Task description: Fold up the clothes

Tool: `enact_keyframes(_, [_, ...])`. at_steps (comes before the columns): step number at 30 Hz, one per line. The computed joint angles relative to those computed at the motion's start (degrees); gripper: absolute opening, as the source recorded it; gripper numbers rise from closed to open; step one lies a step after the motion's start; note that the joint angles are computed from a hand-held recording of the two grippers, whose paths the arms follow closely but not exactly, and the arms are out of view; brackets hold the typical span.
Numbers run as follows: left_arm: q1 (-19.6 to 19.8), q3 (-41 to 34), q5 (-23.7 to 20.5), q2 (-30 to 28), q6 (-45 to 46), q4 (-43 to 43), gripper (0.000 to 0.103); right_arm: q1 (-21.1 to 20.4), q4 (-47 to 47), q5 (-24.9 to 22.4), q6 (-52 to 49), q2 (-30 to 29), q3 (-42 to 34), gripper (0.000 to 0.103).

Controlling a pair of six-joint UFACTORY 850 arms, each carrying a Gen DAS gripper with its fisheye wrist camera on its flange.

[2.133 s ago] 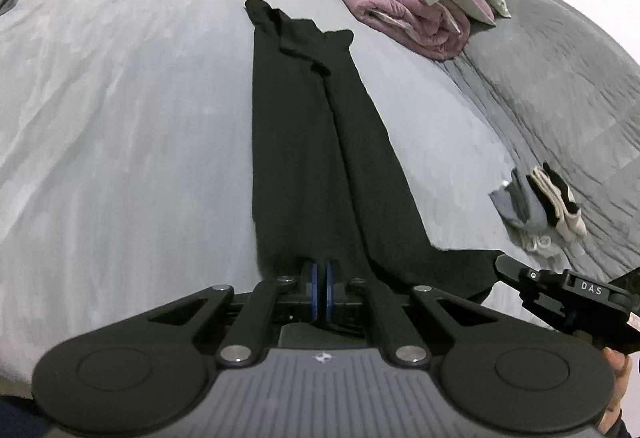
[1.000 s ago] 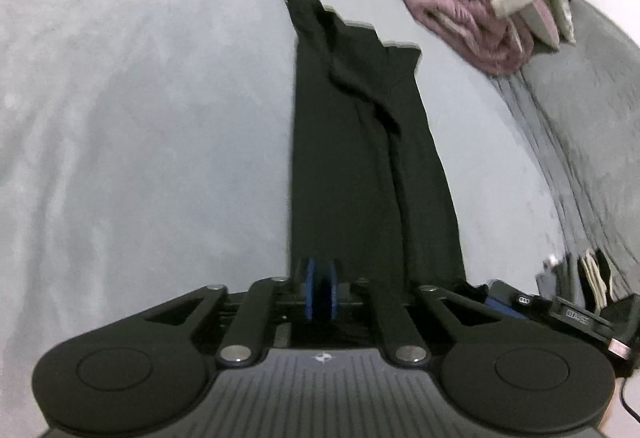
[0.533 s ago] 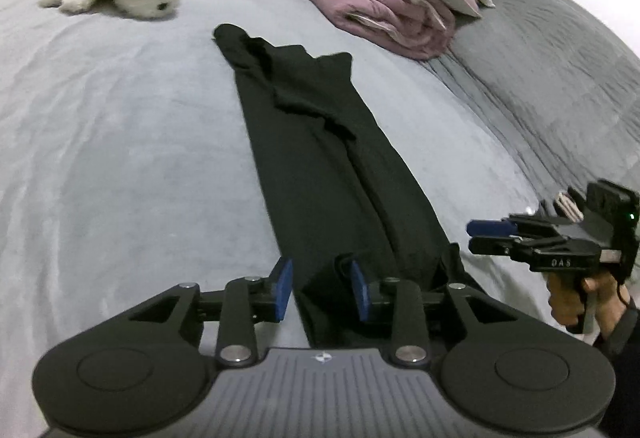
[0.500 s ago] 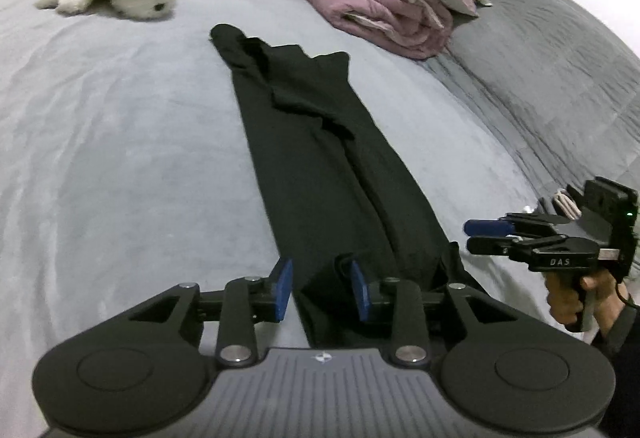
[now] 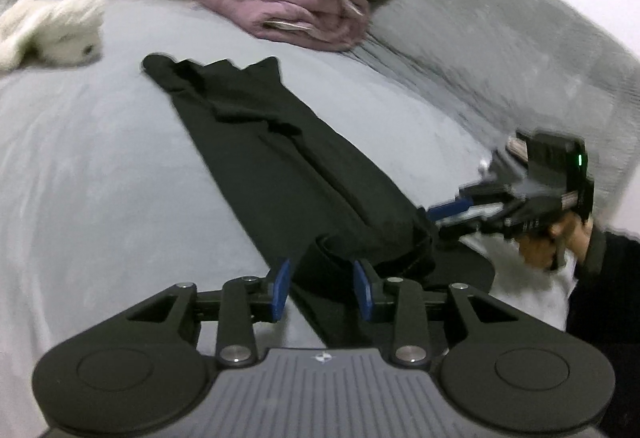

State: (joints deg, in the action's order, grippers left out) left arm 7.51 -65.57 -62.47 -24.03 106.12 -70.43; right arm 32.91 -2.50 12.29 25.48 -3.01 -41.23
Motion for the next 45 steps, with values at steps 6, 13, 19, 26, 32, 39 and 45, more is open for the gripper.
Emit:
enact_keyframes(6, [-0.66, -0.17, -1.28, -0.29, 9.28, 1.10, 0.033, -0.47, -4.34, 0.66, 4.79, -0.65, -0.10, 0.042])
enact_keyframes(13, [-2.15, -1.44, 0.54, -1.44, 11.12, 1.73, 0.033, -1.03, -8.25, 2.51, 10.80, -1.17, 0.20, 0.042])
enact_keyframes(19, [-2.43, -2.70, 0.33, -2.71, 7.59, 2.08, 0.033, -2.02, -12.28, 4.78, 17.29, -1.56, 0.76, 0.041])
enact_keyframes(26, [-2.33, -4.09, -1.07, -3.91, 3.62, 3.19, 0.033, -3.15, -16.03, 6.56, 24.69, -1.78, 1.31, 0.042])
enact_keyframes(32, [-2.73, -4.24, 0.96, -3.90, 2.16, 2.92, 0.037, -2.56, -12.73, 6.67, 22.78, -1.79, 1.47, 0.040])
enact_keyframes(39, [-3.72, -2.84, 3.77, -2.78, 0.79, 2.50, 0.033, -1.20, -2.61, 4.09, 14.06, -1.72, 0.96, 0.027])
enact_keyframes(45, [-3.76, -0.44, 4.31, -0.93, 2.30, 0.00, 0.008, 0.32, 10.39, 3.76, 0.84, -1.25, 0.78, 0.010])
